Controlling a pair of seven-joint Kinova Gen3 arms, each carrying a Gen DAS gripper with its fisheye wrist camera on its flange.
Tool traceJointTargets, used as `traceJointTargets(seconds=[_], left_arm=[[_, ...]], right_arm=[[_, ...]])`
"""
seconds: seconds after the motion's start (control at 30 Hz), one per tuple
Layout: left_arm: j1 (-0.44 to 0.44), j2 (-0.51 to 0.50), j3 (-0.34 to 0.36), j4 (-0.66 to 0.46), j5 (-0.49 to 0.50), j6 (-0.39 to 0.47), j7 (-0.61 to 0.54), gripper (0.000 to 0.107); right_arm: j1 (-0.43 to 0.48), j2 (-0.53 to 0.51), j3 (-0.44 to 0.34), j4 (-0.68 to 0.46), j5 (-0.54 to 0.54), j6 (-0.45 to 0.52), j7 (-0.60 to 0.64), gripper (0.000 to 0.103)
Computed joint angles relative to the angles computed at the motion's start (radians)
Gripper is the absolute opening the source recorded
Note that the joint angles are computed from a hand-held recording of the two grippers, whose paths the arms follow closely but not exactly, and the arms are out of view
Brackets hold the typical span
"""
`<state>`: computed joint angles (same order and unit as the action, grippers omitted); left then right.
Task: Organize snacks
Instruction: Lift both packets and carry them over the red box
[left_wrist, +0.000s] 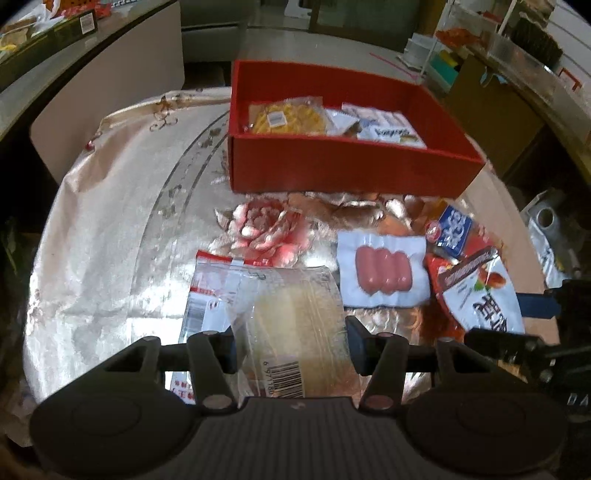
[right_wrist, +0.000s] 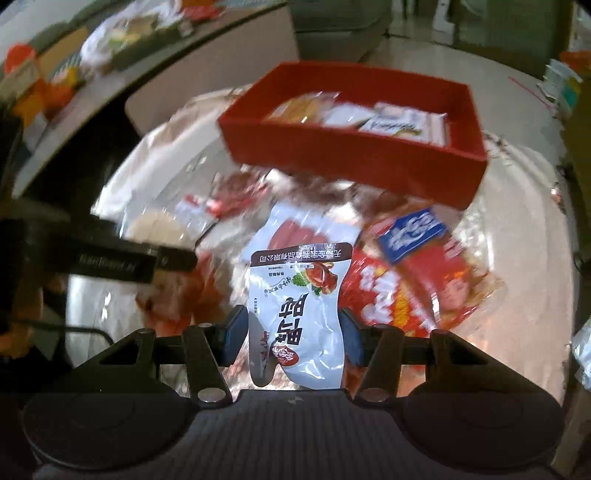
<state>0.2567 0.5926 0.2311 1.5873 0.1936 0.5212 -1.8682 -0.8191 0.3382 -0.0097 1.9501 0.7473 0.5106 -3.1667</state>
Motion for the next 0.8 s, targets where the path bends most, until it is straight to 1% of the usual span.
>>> traceJointTargets(seconds=[0.13, 0.27, 0.53, 0.63, 0.8], left_arm=[[-0.014, -0.007, 0.016, -0.006, 0.020, -0.016, -0.009, 0.046], [-0.015, -0.007, 0.021, -0.022, 0.031, -0.026, -0.008, 0.046], [-0.028, -0.003, 0.053, -0.064, 0.066, -0.066, -0.023, 0.046], [-0.019, 0.003, 0.050, -0.086, 0.068, -0.075, -0.018, 0.046], [-0.002, 0.034, 0.042, -0.153, 0.068, -0.060, 0.004, 0.046]], right_arm=[[-0.018, -0.019, 0.029, 0.015, 0.065, 0.000, -0.080, 0.061], [-0.008, -0.037, 0.023, 0.021, 0.121, 0.009, -0.141, 0.061], [0.036, -0.059, -0.001, 0.014, 0.243, 0.024, -0.250, 0.061], [0.054, -0.063, -0.003, 0.011, 0.299, 0.029, -0.302, 0.061], [0.094, -0.065, -0.013, 0.005, 0.390, 0.024, -0.379, 0.061]])
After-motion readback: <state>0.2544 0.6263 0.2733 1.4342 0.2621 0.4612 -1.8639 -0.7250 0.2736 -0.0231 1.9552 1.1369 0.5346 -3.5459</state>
